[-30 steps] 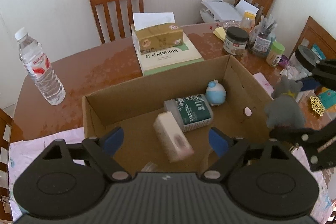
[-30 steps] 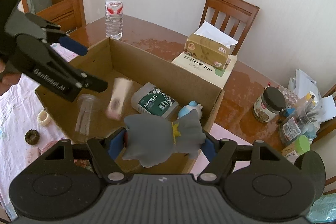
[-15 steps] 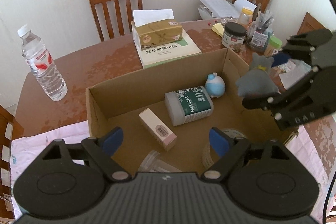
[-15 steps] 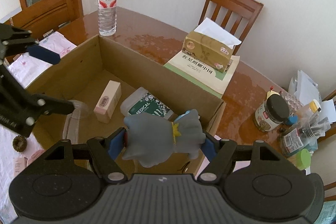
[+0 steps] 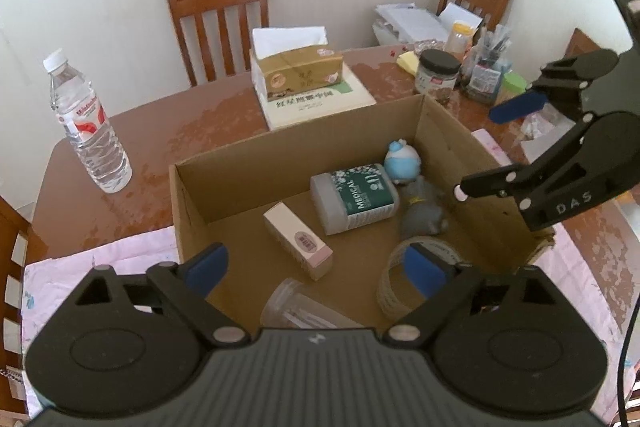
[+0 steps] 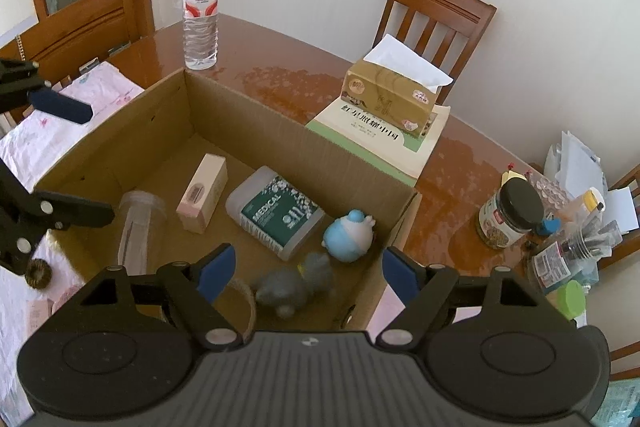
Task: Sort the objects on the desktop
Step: 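Open the right tool to drop the gray elephant toy into the box, then withdraw both tools from the box back over the table items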
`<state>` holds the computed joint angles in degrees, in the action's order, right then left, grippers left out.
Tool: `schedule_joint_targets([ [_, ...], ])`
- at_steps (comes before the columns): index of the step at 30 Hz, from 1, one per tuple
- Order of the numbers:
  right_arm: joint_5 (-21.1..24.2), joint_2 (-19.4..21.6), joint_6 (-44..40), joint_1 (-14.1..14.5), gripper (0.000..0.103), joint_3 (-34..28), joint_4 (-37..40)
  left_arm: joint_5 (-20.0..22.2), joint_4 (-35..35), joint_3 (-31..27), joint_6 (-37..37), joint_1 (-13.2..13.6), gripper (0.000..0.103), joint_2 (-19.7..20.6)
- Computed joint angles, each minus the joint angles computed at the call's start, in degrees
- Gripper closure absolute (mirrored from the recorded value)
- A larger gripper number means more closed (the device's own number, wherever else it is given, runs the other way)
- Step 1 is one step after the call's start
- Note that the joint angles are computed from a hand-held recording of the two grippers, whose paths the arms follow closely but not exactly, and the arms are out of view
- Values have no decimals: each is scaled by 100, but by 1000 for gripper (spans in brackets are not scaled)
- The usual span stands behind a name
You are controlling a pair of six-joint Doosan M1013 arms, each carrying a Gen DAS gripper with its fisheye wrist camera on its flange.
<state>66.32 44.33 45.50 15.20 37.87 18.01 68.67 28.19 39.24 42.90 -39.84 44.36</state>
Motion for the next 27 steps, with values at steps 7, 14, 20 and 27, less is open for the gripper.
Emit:
schedule_joint_targets([
  [7,-159,-237,-94,-35,16,396,71,-436,282,448,-155,-110,8,-212],
  [14,-353,-509,-222,-71,16,822,264,85,106,254,298,-201,8,-138],
  [20,-513,-778,-353,-93,16,1272,458,-128,211,629,305,-338,8,-340],
  [27,-664,-1100,-458,-163,15,1841,722,-496,121,1139,52,-451,8,-628],
])
